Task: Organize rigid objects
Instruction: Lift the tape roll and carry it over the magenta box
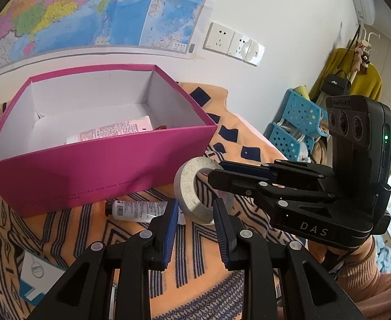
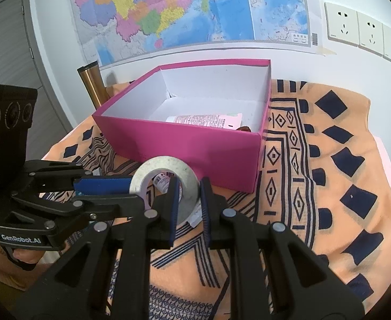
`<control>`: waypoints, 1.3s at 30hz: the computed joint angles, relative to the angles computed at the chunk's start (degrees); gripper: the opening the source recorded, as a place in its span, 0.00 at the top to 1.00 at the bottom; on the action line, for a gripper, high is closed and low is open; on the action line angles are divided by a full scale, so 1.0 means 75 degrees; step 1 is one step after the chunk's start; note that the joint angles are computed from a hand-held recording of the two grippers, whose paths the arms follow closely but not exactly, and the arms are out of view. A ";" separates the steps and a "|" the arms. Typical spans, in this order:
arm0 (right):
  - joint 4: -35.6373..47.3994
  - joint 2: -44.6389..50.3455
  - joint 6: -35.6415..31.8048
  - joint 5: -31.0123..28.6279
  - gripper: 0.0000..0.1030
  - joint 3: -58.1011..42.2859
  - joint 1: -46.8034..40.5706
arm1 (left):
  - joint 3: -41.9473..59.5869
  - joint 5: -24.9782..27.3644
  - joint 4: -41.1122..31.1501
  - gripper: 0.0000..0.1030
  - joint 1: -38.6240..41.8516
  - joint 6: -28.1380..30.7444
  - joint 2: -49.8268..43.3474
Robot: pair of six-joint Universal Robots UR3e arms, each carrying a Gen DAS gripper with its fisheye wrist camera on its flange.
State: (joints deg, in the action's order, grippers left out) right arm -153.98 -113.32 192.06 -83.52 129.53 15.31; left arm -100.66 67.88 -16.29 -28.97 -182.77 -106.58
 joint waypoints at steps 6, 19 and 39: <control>0.0008 -0.0015 -0.0054 0.0057 0.83 -0.0011 -0.0059 | -0.0024 0.0037 0.0065 0.74 -0.0012 -0.0014 0.0029; 0.0005 0.0047 -0.0156 0.0073 0.83 -0.0130 -0.0113 | 0.0131 0.0074 0.0115 0.74 -0.0008 0.0011 -0.0011; 0.0042 0.0350 -0.0550 0.0273 0.83 -0.0673 -0.0412 | 0.0730 0.0291 0.0011 0.74 0.0025 0.0045 -0.0232</control>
State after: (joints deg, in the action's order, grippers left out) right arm -153.67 -110.70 187.94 -81.47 124.49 12.22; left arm -95.18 70.07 -16.20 -28.78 -182.44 -108.33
